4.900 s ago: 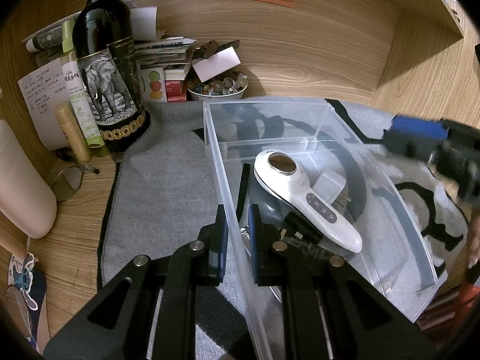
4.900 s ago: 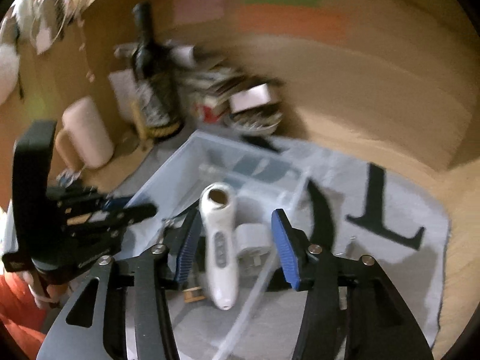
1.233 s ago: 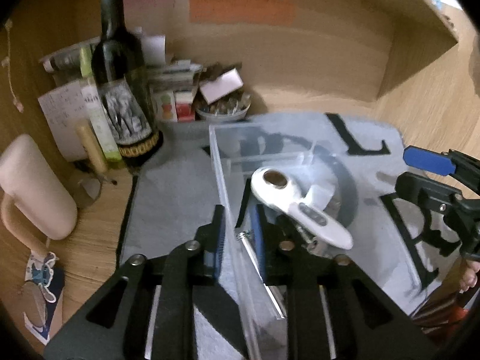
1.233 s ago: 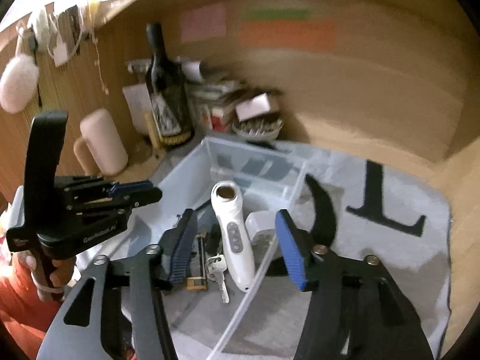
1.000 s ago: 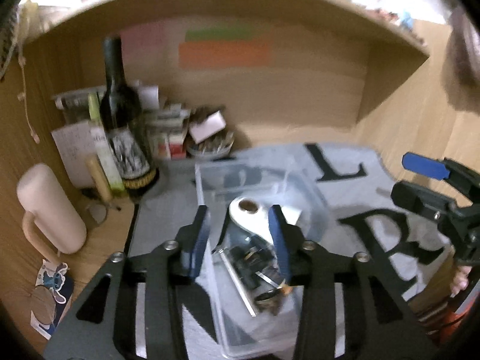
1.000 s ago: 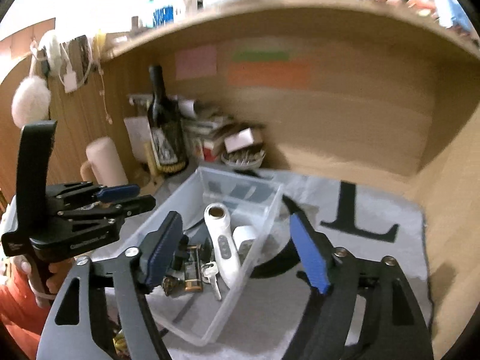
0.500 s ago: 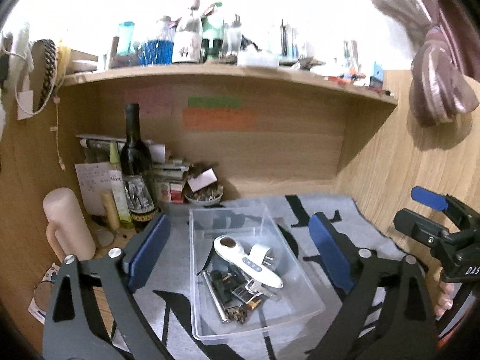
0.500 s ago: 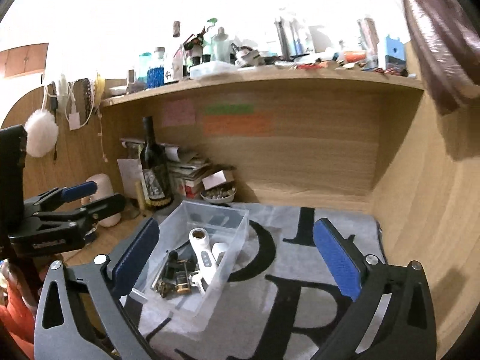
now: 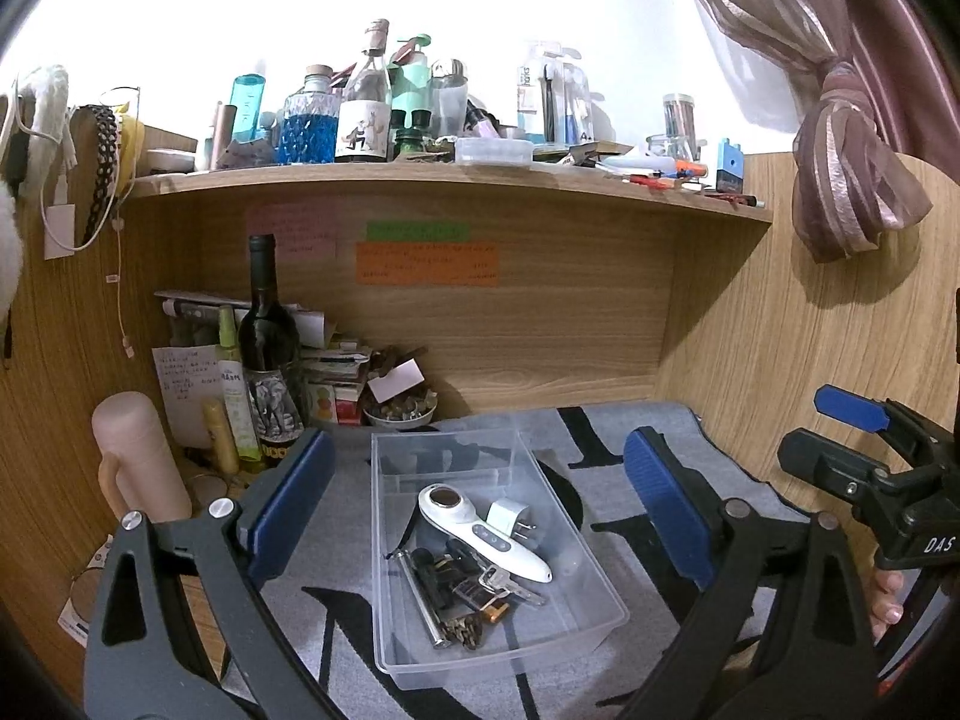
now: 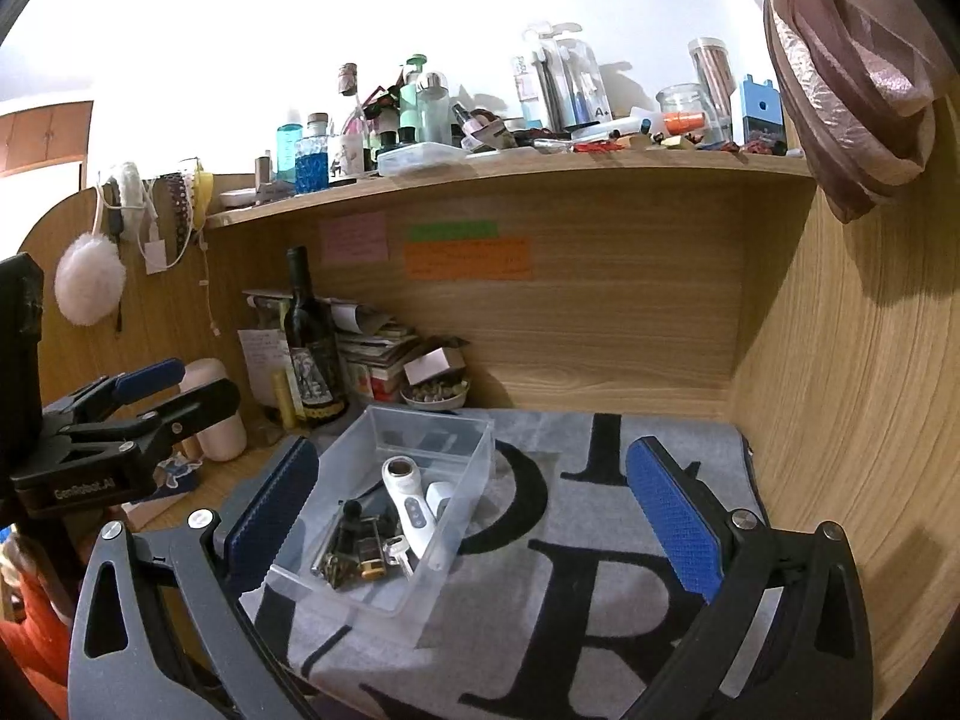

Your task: Organize rigid objects

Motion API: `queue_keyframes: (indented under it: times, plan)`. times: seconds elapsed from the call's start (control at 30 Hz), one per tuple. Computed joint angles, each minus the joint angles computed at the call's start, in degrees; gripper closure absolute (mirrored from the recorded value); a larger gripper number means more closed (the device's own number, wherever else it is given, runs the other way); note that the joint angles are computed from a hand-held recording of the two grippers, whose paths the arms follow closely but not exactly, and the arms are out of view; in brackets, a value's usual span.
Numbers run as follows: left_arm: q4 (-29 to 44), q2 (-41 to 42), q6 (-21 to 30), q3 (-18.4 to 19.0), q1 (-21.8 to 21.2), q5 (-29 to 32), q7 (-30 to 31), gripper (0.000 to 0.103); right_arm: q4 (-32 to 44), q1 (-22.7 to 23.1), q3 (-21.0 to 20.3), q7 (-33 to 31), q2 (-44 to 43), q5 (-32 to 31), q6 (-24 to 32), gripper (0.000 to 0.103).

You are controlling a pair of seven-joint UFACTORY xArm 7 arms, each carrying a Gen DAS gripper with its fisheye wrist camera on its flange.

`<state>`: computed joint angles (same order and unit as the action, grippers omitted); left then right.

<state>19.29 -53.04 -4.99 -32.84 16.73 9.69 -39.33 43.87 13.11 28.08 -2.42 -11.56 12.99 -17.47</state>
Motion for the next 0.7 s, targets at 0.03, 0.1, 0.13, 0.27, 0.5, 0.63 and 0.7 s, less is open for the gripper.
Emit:
queue_keyframes:
  times: [0.03, 0.1, 0.13, 0.27, 0.5, 0.63, 0.7]
  plan:
    - [0.0, 0.0, 0.0, 0.0, 0.0, 0.0, 0.0, 0.004, 0.0, 0.0, 0.0, 0.0, 0.0, -0.1, 0.0, 0.000]
    - [0.0, -0.1, 0.0, -0.1, 0.0, 0.1, 0.0, 0.004, 0.0, 1.2, -1.3, 0.5, 0.1, -1.0, 0.2, 0.000]
    - [0.0, -0.1, 0.2, -0.1, -0.1, 0.1, -0.1, 0.004, 0.1, 1.1, -1.2, 0.5, 0.1, -1.1, 0.2, 0.000]
    - [0.4, 0.5, 0.4, -0.3, 0.0, 0.3, -0.2, 0.004, 0.4, -0.9, 1.2, -0.3, 0.2, 0.0, 0.4, 0.000]
    - [0.7, 1.4, -0.1, -0.5, 0.3, 0.4, -0.4, 0.004, 0.6, -1.5, 1.8, -0.8, 0.2, 0.2, 0.4, 0.000]
    - [0.8, 1.4, -0.5, -1.0, 0.9, 0.4, -0.3, 0.004, 0.7, -1.6, 2.0, -0.9, 0.3, 0.2, 0.4, 0.000]
    - [0.8, 1.5, -0.7, -1.4, 1.3, 0.4, -0.4, 0.004, 0.7, -1.4, 1.8, -0.8, 0.3, 0.1, 0.4, 0.000]
